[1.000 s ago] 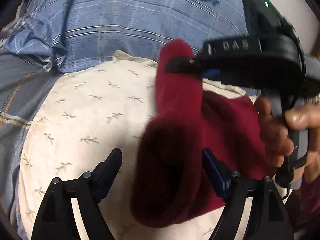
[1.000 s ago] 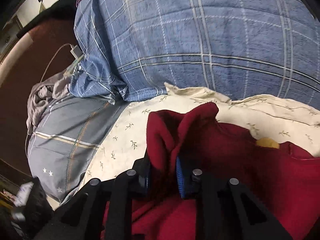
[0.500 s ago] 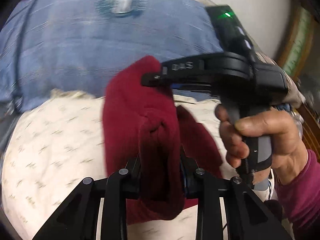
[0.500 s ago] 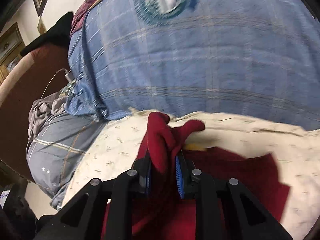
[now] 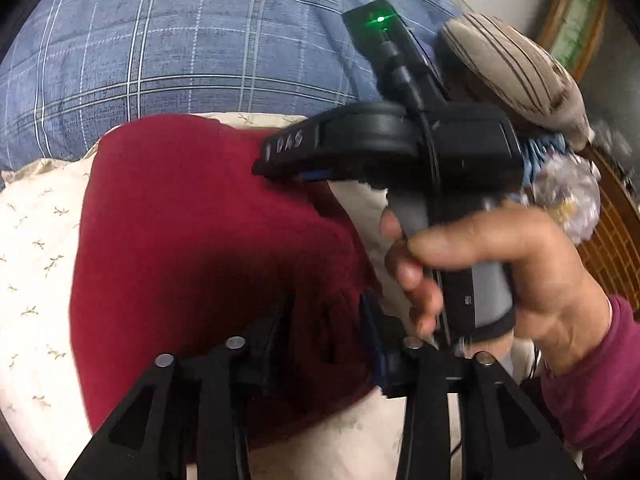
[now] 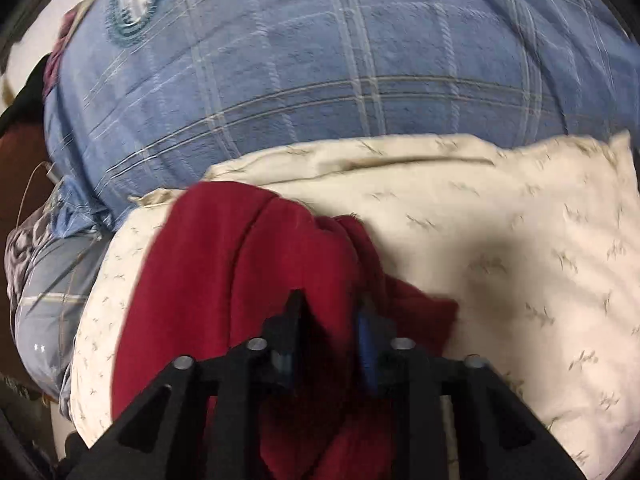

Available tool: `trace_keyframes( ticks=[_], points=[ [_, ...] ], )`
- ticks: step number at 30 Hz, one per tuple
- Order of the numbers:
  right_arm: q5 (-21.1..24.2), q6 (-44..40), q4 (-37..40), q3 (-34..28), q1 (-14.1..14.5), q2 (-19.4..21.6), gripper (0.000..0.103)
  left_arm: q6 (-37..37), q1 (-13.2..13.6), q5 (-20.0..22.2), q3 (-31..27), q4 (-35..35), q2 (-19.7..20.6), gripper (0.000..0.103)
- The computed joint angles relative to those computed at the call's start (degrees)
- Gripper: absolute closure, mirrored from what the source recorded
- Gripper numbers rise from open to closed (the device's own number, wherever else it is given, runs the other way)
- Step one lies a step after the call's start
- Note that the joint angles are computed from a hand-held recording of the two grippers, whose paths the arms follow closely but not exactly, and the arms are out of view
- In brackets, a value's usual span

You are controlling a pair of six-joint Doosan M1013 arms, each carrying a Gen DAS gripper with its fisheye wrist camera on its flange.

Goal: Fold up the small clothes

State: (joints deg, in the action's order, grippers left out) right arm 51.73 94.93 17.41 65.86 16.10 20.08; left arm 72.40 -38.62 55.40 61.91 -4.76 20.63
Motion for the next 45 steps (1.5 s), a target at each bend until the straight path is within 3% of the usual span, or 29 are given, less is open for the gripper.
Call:
trace_keyframes(
  ticks=[2, 4, 8, 10, 12, 13, 15, 16, 21, 25, 29, 32, 34, 36, 39, 44, 45],
  points=[
    [-1.13, 0.61, 1.42, 1.85, -0.41, -1.69, 0.045, 1.58, 0.22, 0.34, 1.52, -1.35, -2.02, 0.053],
    [-4.18, -1.63, 5.70, 5.52, -1.11, -4.69, 0.036, 1.88, 1.05, -1.05, 3.55, -1.53, -4.38, 0.049],
    [-5.24, -7.30, 14.50, 10.39, -1.76, -8.52, 0.027, -6.02, -0.10, -3.01, 7.98, 11.80, -8.84, 0.046],
    [-3.33, -7.00, 16.09, 10.64, -1.40, -8.35, 0.023, -10.09, -0.38, -2.27, 8.85, 16.29, -9.66, 0.045],
    [-2.62, -5.77, 15.06, 10.94, -0.65, -8.18, 0.024, -13.20, -0.29, -0.27, 8.76, 16.62, -9.65, 0.045],
    [-2.84, -5.65, 12.97, 11.11, 0.12, -8.20, 0.030, -14.35, -0.49, -0.28, 9.00, 16.36, -9.86, 0.045],
    [-3.73, -7.08, 8.85, 11.77, 1.48, -8.61, 0.079, -16.12, -1.24, 0.44, 9.28, 16.72, -10.20, 0.045],
    [-4.80, -7.33, 8.62, 12.69, 1.71, -9.23, 0.089, -15.86, -1.34, 0.83, 9.30, 16.64, -10.32, 0.045],
    [-9.64, -8.47, 9.26, 18.45, 1.76, -13.46, 0.092, -14.56, -1.25, 0.31, 8.88, 16.67, -9.68, 0.045],
    [-8.95, -5.94, 5.77, 18.52, 2.08, -12.70, 0.091, -14.56, -0.27, -0.50, 8.87, 16.23, -8.36, 0.045],
    [-9.95, -5.12, 8.11, 18.89, 1.51, -13.46, 0.070, -15.51, -0.56, 0.78, 7.79, 18.79, -7.02, 0.045],
    [-13.33, -0.16, 1.00, 19.23, 2.33, -14.98, 0.058, -16.88, -0.99, 1.59, 7.36, 21.79, -6.35, 0.045],
    [-16.36, 1.88, -1.86, 19.45, 2.72, -15.70, 0.057, -18.36, -1.43, 2.45, 6.98, 23.94, -5.84, 0.045],
    [-16.96, -0.47, 0.37, 18.61, 2.60, -15.32, 0.057, -19.16, -1.63, 2.52, 6.92, 24.90, -5.56, 0.045],
    [-16.38, -2.68, 1.83, 16.63, 3.00, -13.75, 0.057, -19.55, -1.60, 2.87, 6.54, 24.81, -4.91, 0.044],
    [-13.34, -1.66, -1.13, 13.01, 4.01, -9.98, 0.061, -19.81, -1.52, 2.93, 6.44, 24.51, -4.40, 0.040],
    [-12.15, 1.25, -4.60, 12.49, 4.31, -9.24, 0.063, -19.76, -1.48, 2.91, 6.42, 24.43, -4.35, 0.040]
  ],
)
